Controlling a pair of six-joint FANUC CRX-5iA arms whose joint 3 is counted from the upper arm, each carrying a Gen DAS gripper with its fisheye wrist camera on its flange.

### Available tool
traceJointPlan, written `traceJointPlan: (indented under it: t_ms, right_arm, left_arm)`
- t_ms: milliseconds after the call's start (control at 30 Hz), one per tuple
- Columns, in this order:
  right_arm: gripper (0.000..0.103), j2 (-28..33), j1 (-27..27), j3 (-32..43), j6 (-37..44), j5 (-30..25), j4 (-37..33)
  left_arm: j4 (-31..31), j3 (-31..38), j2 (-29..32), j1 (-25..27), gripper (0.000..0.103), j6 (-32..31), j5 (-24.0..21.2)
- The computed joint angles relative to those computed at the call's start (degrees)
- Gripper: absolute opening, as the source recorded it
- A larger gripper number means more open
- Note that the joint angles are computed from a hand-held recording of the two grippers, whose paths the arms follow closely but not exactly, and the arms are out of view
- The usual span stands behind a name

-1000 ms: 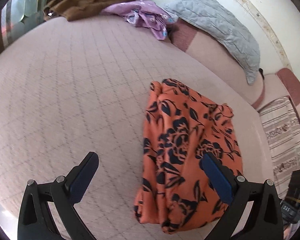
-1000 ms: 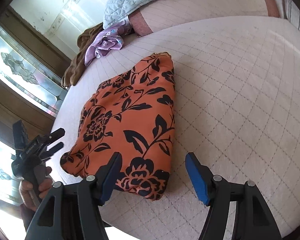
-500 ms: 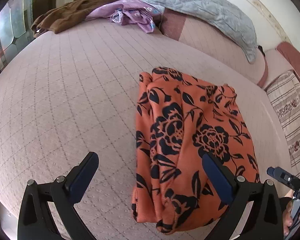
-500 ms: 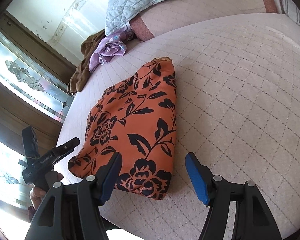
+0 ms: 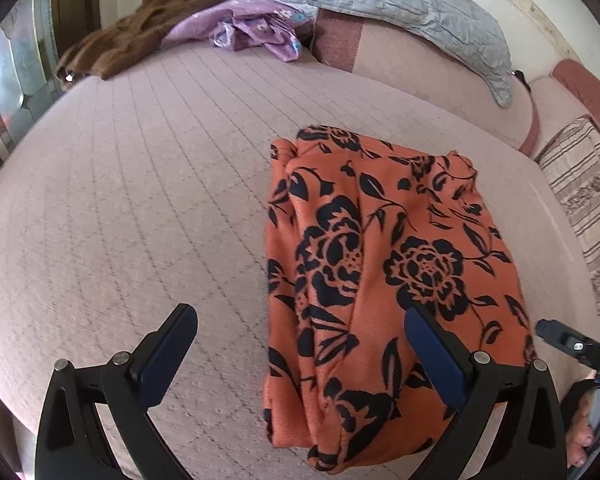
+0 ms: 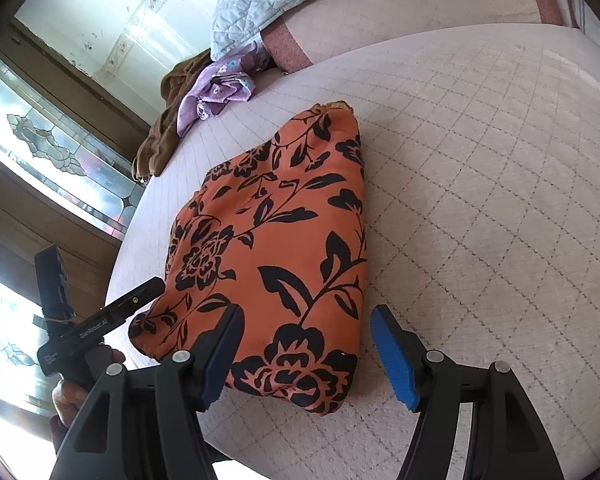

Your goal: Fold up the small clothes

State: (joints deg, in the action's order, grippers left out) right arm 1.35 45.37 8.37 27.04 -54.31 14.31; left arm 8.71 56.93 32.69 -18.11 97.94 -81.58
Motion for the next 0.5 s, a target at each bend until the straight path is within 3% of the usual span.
traceJointPlan:
  t_ms: [300, 500]
  right_arm:
    - [0.068, -2.24, -2.48, -3.94, -0.92, 7.47, -4.70]
    - [0.064, -4.23, -4.38, -6.75, -1.03, 13.12, -7.52]
  left_arm:
    - [18.13, -12.18, -2.71, 5.82, 0.103, 2.90, 6.10]
    - [16.87, -11.88, -2.83, 5.08, 0.102, 3.22, 7.05]
